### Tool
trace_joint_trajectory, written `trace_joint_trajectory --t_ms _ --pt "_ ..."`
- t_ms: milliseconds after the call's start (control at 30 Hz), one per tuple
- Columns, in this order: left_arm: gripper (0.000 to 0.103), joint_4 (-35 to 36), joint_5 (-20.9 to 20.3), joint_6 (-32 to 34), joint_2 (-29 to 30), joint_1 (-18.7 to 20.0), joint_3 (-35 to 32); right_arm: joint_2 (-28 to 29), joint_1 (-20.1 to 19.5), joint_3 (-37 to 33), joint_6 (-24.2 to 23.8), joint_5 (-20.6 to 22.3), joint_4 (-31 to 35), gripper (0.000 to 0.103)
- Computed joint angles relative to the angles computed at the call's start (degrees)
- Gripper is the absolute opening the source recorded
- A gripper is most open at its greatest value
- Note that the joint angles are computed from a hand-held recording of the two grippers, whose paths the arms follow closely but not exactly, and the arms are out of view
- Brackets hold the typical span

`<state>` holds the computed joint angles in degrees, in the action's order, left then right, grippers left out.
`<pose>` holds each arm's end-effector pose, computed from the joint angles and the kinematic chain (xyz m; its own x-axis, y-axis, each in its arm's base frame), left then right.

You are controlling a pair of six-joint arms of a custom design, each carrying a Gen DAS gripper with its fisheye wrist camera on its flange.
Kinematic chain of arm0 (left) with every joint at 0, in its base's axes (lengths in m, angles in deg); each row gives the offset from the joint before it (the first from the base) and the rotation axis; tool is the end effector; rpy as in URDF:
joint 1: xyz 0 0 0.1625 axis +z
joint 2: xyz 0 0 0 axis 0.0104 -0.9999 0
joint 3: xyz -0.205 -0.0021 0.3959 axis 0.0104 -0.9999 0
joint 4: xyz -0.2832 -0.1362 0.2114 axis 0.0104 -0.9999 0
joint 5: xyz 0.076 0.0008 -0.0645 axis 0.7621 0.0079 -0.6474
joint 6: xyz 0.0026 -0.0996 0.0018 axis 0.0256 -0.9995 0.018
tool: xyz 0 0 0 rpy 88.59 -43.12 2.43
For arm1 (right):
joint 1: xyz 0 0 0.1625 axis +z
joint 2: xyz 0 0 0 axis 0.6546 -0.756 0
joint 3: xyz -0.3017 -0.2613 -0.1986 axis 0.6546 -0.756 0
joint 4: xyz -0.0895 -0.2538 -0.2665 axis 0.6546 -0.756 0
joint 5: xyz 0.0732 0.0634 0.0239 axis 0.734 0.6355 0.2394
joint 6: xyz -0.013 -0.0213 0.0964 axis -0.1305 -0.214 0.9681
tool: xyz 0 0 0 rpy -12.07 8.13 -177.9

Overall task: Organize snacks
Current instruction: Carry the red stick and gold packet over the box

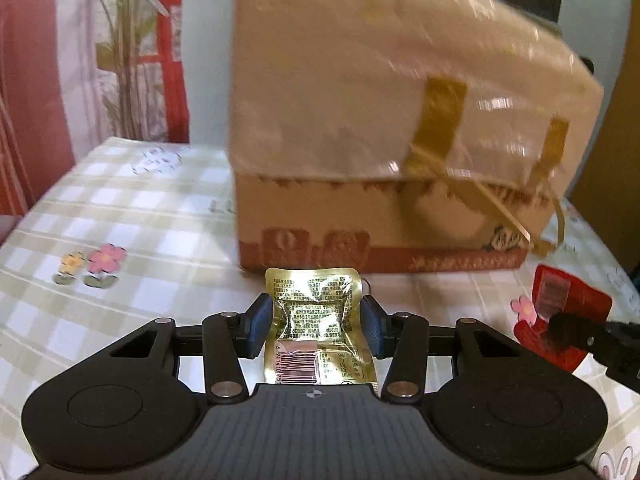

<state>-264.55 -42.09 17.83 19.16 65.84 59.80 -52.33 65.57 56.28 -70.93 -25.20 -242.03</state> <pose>-0.0931 -0.7277 0.2543 -0.7680 -0.0744 -0.6361 0.4371 0.6650 -0.6055 0.3071 -0.6938 0.0780 -0.8444 -0.2536 0.4719 -0.5124 0.6393 -0.5734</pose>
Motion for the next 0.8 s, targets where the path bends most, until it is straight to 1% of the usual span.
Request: trace_joint_trajectory --t_ms 167,267,367,467,600,667,733,800 --pt "0.050 -1.89 -0.18 2.11 -3.64 -1.52 2.51 -0.64 0.64 -0.04 0.43 0.69 0.88 0.014" --pt "0.050 -3.40 -1.27 3.42 -5.60 -2.57 3.63 -1.45 1.39 -0.03 0.59 1.13 2.52 0.014" --pt "0.050 -4.59 -2.15 5.09 -6.88 -3.74 3.29 -2.37 2.24 -0.71 1.41 3.10 4.79 0.014" --pt "0.050 -6.29 -2.98 7.80 -7.08 -4.91 1.48 -2.59 3.25 -2.64 0.72 5.76 5.36 0.014" --pt "0.051 -6.86 -5.14 10.12 -6.16 -5.74 -3.03 -1.86 4.50 -8.21 0.13 10.34 6.66 0.014" --pt "0.051 -6.73 -6.12 10.94 -5.03 -5.85 -6.43 -0.93 4.95 -11.91 -0.78 12.18 7.82 0.014" --pt "0.051 -6.32 -6.85 11.83 -3.64 -5.99 -9.96 0.78 5.37 -16.90 -2.46 13.37 9.48 0.013" --pt "0.051 -5.49 -7.29 12.97 -2.08 -5.83 -13.45 3.49 5.80 -23.48 -4.63 13.62 11.70 0.014"
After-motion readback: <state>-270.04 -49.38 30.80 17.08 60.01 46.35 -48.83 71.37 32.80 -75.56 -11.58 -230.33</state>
